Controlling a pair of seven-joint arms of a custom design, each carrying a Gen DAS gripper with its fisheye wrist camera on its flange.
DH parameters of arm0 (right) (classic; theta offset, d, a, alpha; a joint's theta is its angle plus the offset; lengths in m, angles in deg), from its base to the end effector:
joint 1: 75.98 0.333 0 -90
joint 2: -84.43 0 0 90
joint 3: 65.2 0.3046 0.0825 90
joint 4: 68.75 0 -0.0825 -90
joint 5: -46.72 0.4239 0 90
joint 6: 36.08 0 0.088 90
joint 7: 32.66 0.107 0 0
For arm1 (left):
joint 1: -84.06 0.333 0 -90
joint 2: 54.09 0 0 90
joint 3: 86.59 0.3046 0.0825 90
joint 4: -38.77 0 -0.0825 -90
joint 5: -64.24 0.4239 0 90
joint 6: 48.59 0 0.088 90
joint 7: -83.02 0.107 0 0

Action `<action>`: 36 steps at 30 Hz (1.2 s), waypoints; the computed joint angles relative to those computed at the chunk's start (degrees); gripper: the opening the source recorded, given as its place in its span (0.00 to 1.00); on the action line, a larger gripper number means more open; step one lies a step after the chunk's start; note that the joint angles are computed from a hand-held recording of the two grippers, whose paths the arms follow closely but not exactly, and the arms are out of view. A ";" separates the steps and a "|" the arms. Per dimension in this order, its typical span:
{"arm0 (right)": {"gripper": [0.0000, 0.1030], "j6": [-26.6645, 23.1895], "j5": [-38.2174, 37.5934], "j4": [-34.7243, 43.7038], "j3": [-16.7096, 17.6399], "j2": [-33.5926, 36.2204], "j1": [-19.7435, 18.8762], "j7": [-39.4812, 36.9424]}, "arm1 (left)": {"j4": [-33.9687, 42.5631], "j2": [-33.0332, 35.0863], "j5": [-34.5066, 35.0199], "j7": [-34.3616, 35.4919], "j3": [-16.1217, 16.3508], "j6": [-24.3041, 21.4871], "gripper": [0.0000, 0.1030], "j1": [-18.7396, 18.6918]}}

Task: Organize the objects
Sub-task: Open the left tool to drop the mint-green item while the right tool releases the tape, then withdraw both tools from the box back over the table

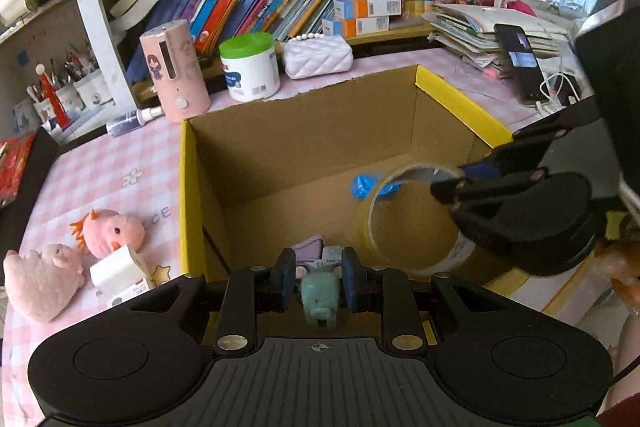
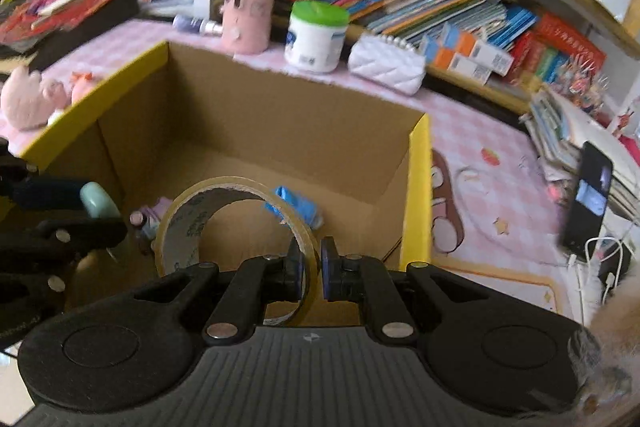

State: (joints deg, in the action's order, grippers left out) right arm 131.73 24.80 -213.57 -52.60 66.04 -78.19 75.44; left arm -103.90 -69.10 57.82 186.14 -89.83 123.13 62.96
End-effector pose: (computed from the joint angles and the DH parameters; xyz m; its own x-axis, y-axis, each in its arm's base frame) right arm 0.4945 0.1161 0.4314 0.1587 -0.9732 0.1661 -0.7185 -0.2293 -0.6566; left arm 0.4807 -0.2092 0.4387 -0.4943 -0.8651 -0.0850 -0.5967 0.4088 -0.6905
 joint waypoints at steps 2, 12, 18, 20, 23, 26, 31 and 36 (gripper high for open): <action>0.09 -1.07 0.13 0.56 -0.43 0.75 0.77 -1.58 | 0.24 0.25 0.76 -0.72 -0.64 -0.19 0.23 0.63; 0.15 -2.40 0.40 1.05 -2.26 1.81 3.20 -2.97 | -0.94 -1.21 0.54 -0.51 0.19 0.54 0.45 -0.65; 0.32 -0.30 -0.78 -0.78 -0.43 -1.23 1.18 0.34 | -4.54 -5.02 0.59 -1.97 2.30 4.89 0.65 -2.68; 0.39 1.70 -2.67 -2.20 2.05 -3.45 -1.58 3.50 | -6.01 -6.51 1.35 -3.76 2.61 6.69 0.69 -2.69; 0.43 5.14 -4.23 -4.93 6.71 -7.66 -6.63 8.47 | -7.62 -8.34 2.62 -6.30 3.79 7.96 0.70 -3.36; 0.46 6.21 -2.62 -7.57 11.21 -12.48 -10.61 12.29 | -9.09 -9.89 4.34 -9.00 4.05 8.91 0.71 -3.03; 0.50 6.90 1.29 -11.70 18.58 -21.37 -15.66 17.37 | -11.93 -12.55 7.04 -13.66 4.00 10.70 0.79 -1.94; 0.64 -0.09 7.15 -14.02 22.39 -29.63 -15.27 25.83 | -14.73 -15.78 10.79 -19.77 -2.07 11.93 0.86 5.66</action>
